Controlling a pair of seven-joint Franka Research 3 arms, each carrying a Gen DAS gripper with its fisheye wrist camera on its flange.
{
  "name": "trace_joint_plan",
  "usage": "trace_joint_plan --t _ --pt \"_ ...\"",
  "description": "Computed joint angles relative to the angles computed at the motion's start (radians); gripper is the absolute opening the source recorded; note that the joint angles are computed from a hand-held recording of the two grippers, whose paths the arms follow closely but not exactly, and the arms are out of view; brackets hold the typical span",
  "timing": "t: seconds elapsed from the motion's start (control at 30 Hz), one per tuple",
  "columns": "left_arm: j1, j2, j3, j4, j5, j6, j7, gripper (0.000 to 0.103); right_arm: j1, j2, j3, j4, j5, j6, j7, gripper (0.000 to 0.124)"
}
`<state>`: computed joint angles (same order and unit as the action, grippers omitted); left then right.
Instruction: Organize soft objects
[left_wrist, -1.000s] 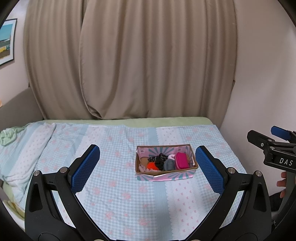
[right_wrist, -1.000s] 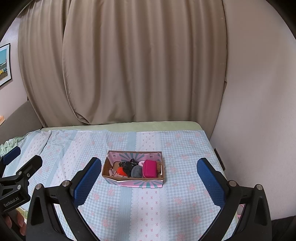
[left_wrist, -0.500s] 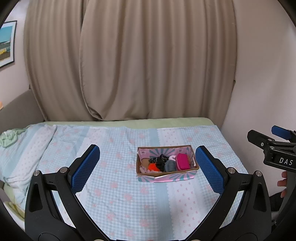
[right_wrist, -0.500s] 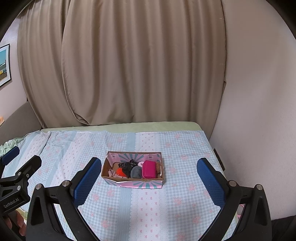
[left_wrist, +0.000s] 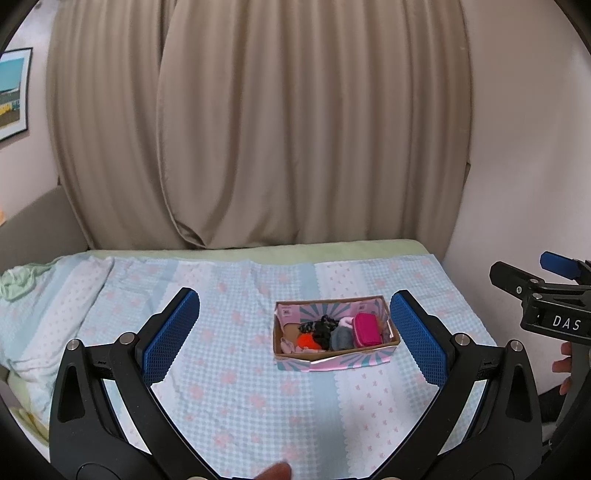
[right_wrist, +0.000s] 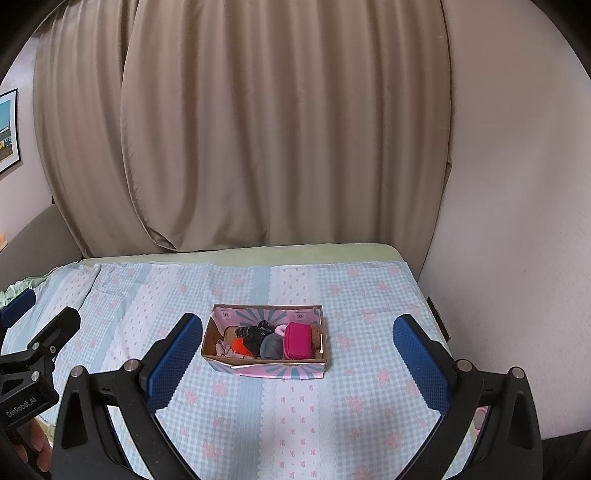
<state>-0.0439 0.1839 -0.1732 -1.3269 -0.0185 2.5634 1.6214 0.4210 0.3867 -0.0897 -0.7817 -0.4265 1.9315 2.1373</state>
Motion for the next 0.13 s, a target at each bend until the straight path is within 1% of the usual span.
trace_joint_plan --t 0.13 --pt "-0.002 0.023 0.002 0.024 0.010 -0.006 -0.008 0.103 -0.006 0.032 -0.003 0.043 0.015 -0.013 -0.008 0.103"
